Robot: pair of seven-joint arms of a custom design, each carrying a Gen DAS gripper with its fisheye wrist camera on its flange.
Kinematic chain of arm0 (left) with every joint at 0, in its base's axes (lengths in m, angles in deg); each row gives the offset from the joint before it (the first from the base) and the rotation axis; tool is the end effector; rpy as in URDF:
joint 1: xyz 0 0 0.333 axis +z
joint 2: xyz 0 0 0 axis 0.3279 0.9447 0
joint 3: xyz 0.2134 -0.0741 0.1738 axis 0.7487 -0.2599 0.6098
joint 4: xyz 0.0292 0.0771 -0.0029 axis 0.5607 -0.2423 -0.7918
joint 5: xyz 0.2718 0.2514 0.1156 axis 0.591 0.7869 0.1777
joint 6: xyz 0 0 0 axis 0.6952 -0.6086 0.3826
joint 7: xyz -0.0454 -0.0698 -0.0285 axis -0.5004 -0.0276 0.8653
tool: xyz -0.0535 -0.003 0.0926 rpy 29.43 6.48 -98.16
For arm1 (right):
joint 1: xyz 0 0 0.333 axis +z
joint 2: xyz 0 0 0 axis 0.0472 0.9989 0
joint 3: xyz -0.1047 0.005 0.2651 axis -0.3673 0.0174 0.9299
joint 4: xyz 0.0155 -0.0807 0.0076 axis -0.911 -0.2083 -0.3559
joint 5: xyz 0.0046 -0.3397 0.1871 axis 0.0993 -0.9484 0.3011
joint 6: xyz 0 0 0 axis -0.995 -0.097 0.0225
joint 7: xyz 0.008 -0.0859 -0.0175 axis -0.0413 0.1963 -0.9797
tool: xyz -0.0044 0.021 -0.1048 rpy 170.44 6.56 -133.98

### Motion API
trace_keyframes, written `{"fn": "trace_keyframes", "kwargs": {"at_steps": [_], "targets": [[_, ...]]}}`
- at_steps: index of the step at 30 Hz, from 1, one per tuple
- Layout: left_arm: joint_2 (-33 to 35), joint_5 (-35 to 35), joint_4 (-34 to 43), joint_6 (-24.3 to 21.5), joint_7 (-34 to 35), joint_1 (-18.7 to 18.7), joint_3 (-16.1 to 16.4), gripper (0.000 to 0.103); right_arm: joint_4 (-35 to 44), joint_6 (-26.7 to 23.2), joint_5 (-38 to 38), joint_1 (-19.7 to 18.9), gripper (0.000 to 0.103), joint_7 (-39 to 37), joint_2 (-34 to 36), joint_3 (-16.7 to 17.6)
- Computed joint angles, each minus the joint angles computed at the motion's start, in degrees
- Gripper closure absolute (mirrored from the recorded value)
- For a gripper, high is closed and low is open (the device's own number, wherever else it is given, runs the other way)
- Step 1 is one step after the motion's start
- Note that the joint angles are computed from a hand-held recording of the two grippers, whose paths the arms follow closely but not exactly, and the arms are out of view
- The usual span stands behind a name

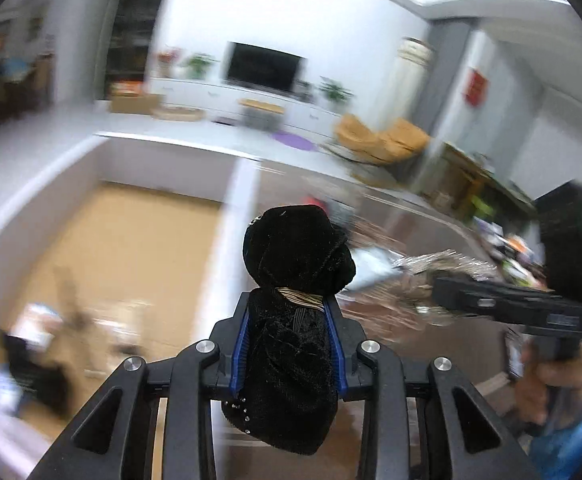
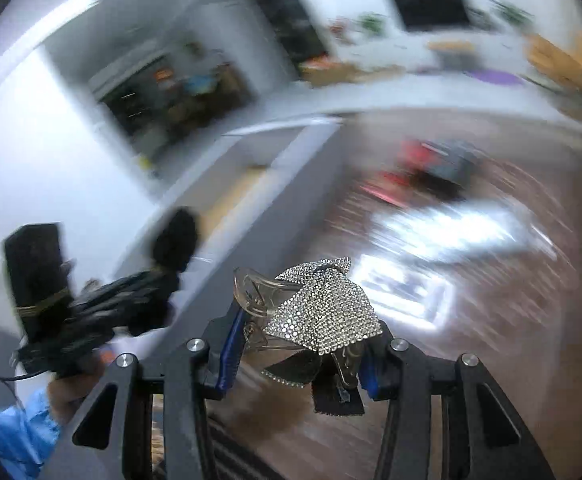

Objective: Organize objects
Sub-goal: 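Carry both pouches into the white bin and open both grippers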

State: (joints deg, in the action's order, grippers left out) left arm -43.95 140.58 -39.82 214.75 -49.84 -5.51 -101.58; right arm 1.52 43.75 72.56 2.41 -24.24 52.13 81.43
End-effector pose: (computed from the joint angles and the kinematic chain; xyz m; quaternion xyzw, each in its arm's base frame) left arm 0.4909 -0.3706 0.4290 -0.7949 0.4247 -0.3200 0.2921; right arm 0.6891 0.1149 0.4351 -0.8658 0.2619 0.1194 0.4093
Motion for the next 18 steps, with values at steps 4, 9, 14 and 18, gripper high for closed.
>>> {"fn": "trace_keyframes", "kwargs": {"at_steps": [4, 9, 14, 18], "targets": [[-8.8, -10.1, -10.4, -5.2, 2.0, 2.7, 0.0, 0.068, -3.6, -0.2, 1.8, 4.7, 0.055, -2.8, -3.9, 3.2], [-10.9, -24.6, -14.9, -11.3, 5.6, 5.5, -0.5, 0.037, -3.0, 5.3, -1.9, 13.7, 0.019, 0.2, -2.1, 4.0], [-12.5, -20.7, -17.4, -10.6, -3.0, 5.7, -2.3, 0.027, -7.9, 11.6, -0.6, 14.2, 0.013, -0.2, -2.9, 4.1], [-10.4, -15.1, -13.8, -12.7, -5.9, 4.6, -3.7, 0.027, -15.1, 17.9, 4.0, 10.7, 0.006, -7.1, -5.7, 2.9]]}}
